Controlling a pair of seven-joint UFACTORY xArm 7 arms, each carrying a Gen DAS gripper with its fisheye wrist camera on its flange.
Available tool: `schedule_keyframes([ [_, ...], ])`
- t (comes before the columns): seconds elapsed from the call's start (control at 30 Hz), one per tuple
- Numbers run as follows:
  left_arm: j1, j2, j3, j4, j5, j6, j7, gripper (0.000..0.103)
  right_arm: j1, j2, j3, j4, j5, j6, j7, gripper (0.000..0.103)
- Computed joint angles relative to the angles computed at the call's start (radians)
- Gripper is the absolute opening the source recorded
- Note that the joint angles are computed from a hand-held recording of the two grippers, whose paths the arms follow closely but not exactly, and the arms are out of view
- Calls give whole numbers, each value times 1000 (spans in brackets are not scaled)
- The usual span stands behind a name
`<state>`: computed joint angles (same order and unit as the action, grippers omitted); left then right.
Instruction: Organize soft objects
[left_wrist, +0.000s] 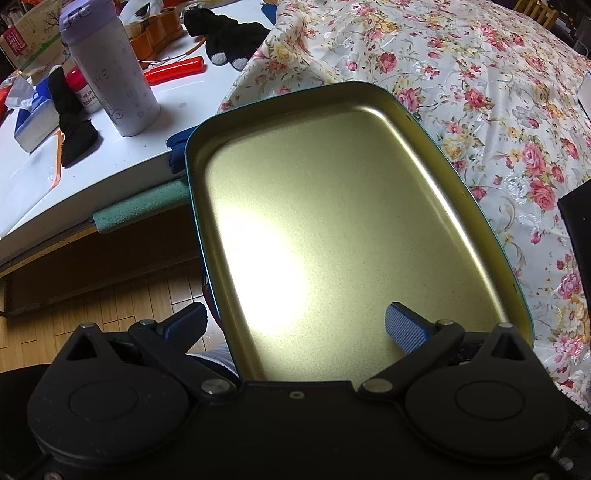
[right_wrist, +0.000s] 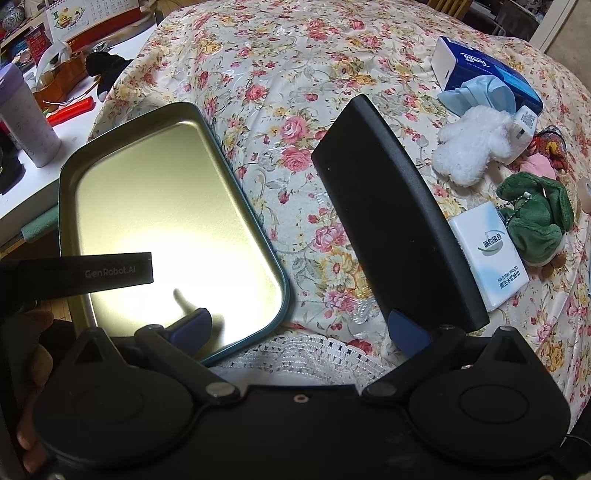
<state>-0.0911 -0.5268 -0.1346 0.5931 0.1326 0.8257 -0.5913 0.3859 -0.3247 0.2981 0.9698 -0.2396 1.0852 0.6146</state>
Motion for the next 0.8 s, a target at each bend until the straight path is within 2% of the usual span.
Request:
schedule_keyframes([
  [0.43, 1, 13, 2, 3, -2, 13, -12, 100, 4, -6, -4, -6, 12, -7, -16, 102],
  [0.8, 5, 6, 5, -11, -1, -9, -18, 99, 5, -30, 1, -8, 15, -14, -26, 102],
])
